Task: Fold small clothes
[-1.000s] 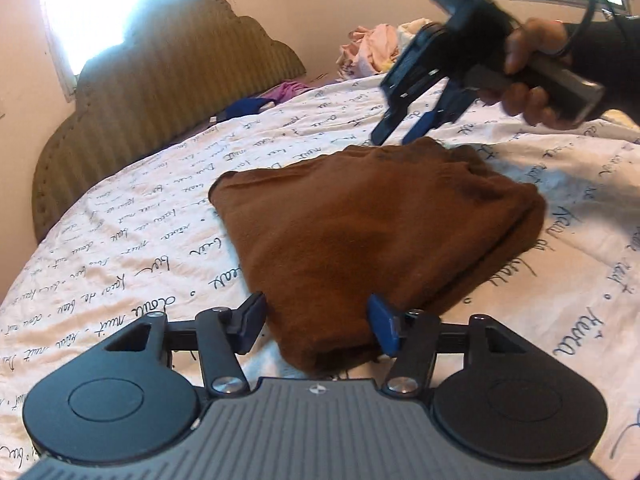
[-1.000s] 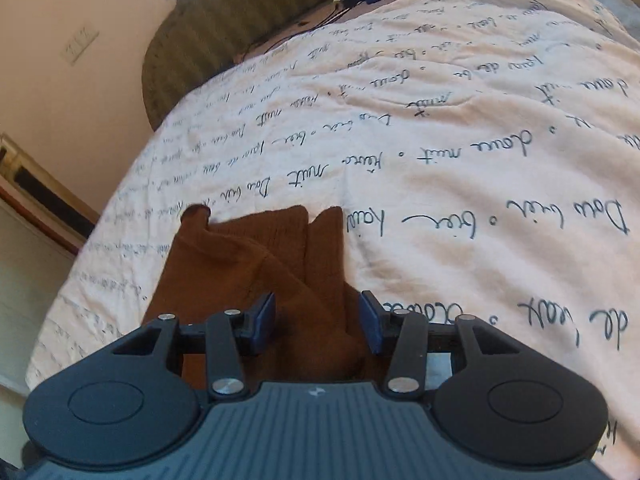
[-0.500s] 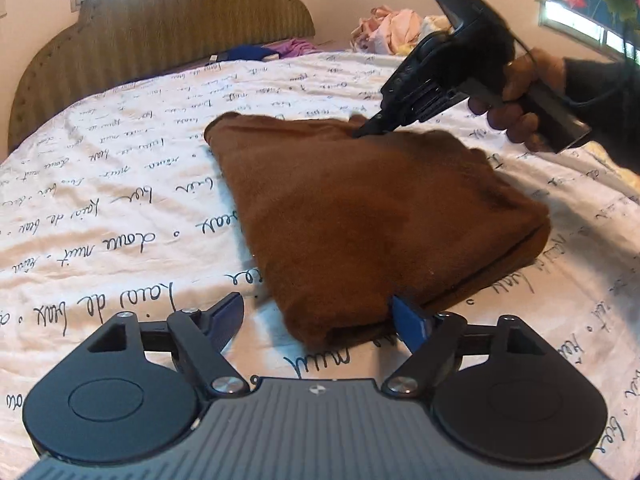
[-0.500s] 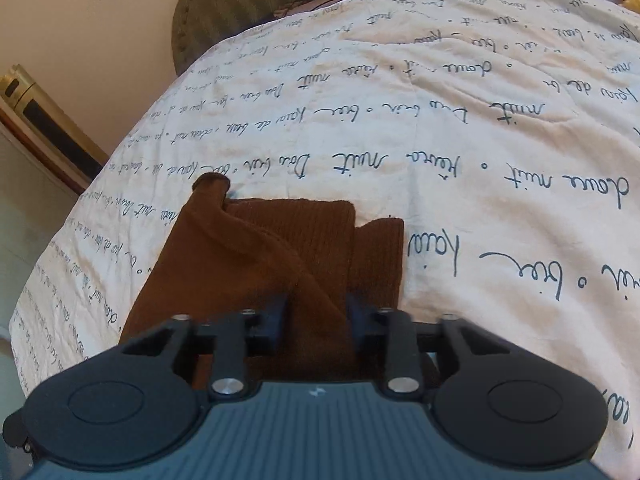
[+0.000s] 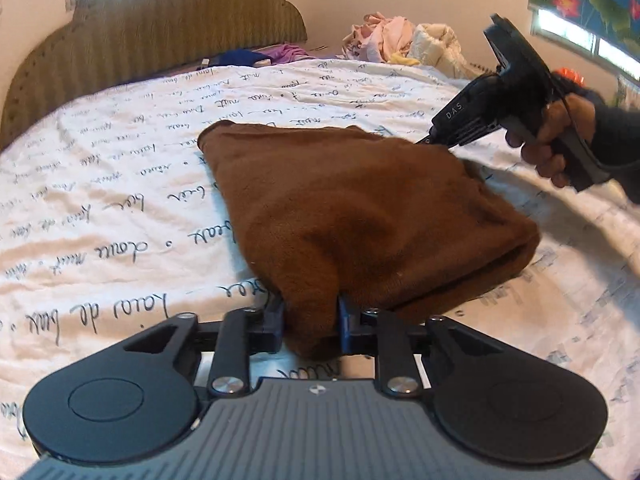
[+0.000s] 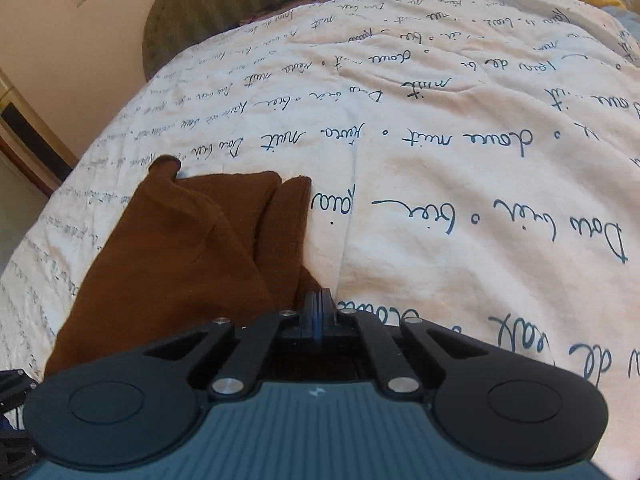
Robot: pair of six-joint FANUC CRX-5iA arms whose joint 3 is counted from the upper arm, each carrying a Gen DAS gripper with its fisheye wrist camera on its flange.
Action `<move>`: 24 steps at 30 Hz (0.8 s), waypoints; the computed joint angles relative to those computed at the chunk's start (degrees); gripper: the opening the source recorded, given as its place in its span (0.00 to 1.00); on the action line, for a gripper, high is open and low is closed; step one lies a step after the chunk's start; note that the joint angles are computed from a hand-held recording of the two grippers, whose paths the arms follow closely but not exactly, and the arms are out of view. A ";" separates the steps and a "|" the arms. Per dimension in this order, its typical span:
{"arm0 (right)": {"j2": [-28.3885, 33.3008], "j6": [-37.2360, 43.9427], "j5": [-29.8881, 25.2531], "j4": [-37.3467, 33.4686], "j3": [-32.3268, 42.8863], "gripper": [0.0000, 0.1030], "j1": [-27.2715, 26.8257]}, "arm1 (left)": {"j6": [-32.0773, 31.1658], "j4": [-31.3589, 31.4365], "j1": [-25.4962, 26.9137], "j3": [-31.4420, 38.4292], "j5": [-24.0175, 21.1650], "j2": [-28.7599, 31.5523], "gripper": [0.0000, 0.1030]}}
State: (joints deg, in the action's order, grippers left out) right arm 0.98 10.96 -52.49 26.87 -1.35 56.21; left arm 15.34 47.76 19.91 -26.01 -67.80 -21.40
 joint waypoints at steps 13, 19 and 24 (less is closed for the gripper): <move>-11.52 -19.29 13.08 6.74 -12.80 0.05 10.94 | -10.83 -0.40 1.22 -4.61 4.31 -7.10 0.53; -11.68 -20.05 16.57 4.79 -13.62 0.09 10.14 | -8.55 -0.50 -1.16 -5.41 8.70 -7.07 0.54; -11.99 -19.47 18.51 3.61 -13.99 0.51 9.87 | -8.80 0.00 -1.83 -5.88 9.39 -7.31 0.53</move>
